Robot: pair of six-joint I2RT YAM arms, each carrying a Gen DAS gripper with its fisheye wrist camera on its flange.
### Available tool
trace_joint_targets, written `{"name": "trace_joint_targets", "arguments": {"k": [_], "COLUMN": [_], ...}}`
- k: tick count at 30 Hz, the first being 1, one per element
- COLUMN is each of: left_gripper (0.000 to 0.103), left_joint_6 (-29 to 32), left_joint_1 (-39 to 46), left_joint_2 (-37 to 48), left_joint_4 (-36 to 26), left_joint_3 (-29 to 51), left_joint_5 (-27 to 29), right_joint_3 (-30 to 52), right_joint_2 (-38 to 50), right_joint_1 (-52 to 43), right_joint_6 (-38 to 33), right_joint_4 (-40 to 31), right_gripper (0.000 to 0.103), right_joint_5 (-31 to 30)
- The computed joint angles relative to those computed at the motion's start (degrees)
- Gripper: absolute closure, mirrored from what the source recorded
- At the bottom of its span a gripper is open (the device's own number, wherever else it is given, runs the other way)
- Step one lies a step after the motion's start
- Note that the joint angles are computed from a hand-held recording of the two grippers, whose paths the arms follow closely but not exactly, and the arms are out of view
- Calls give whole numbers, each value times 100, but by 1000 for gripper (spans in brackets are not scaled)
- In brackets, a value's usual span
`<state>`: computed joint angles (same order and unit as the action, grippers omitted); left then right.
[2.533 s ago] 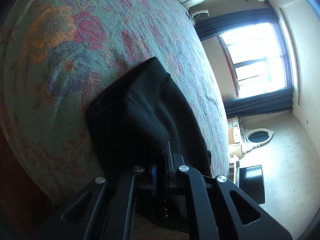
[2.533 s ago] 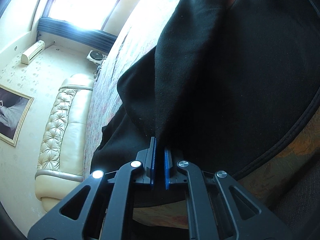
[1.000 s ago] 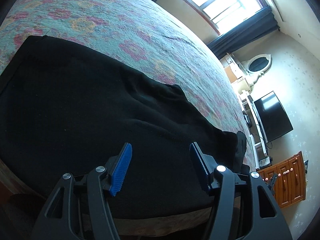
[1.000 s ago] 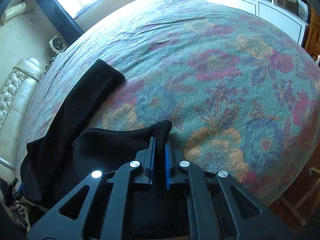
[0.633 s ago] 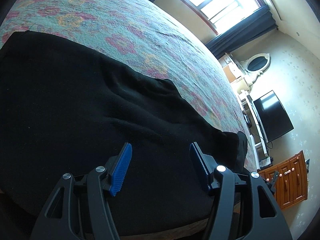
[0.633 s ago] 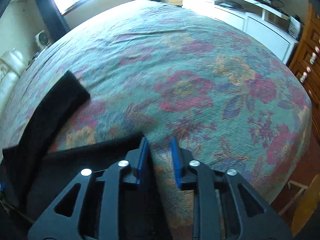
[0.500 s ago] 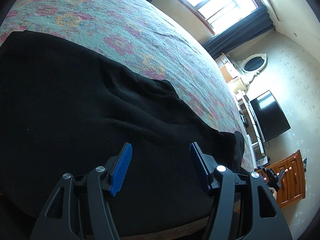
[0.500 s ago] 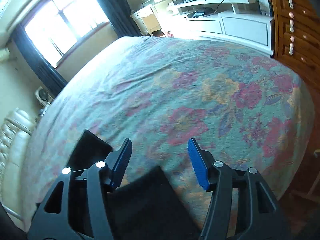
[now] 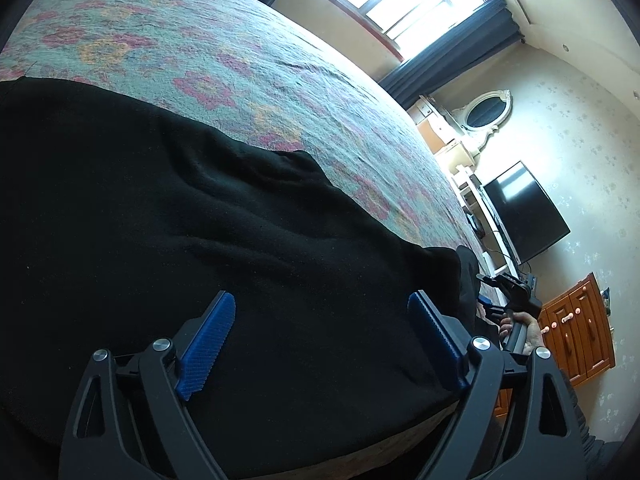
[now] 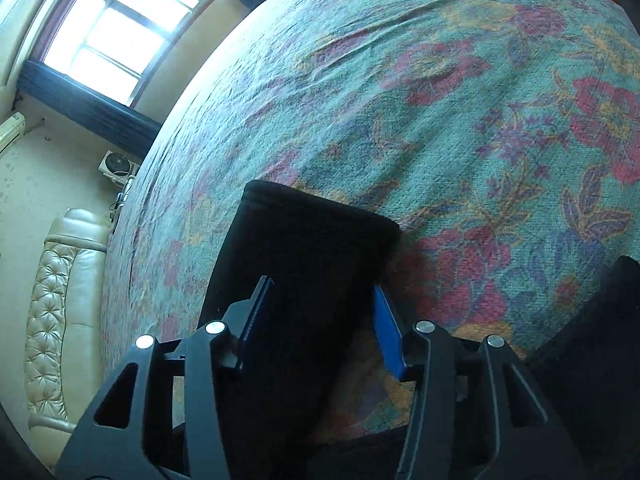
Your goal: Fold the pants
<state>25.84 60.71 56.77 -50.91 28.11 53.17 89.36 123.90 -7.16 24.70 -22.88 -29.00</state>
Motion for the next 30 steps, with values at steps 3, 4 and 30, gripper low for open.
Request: {"name": "trace_joint_targets", "arguments": {"k": [3, 4, 30], "left_gripper": [16, 16, 16], "left_joint_6": [-86, -104, -180], "left_joint_1": [-30, -21, -143], "left_joint_2": [-43, -23, -95], "left_joint_4": [6, -15, -131], "left_joint_3": [2, 18, 64], "left_joint_5": [-29, -25, -51], "right_joint_3": [98, -57, -3631], "right_joint_2": [45, -74, -3295], "right_joint_1": [93, 68, -2477], "right_joint_6": [-53, 47, -1503], "right_joint_4": [-88, 46, 148], "right_gripper": [97, 97, 97], "right_joint_5": [50, -58, -948]}}
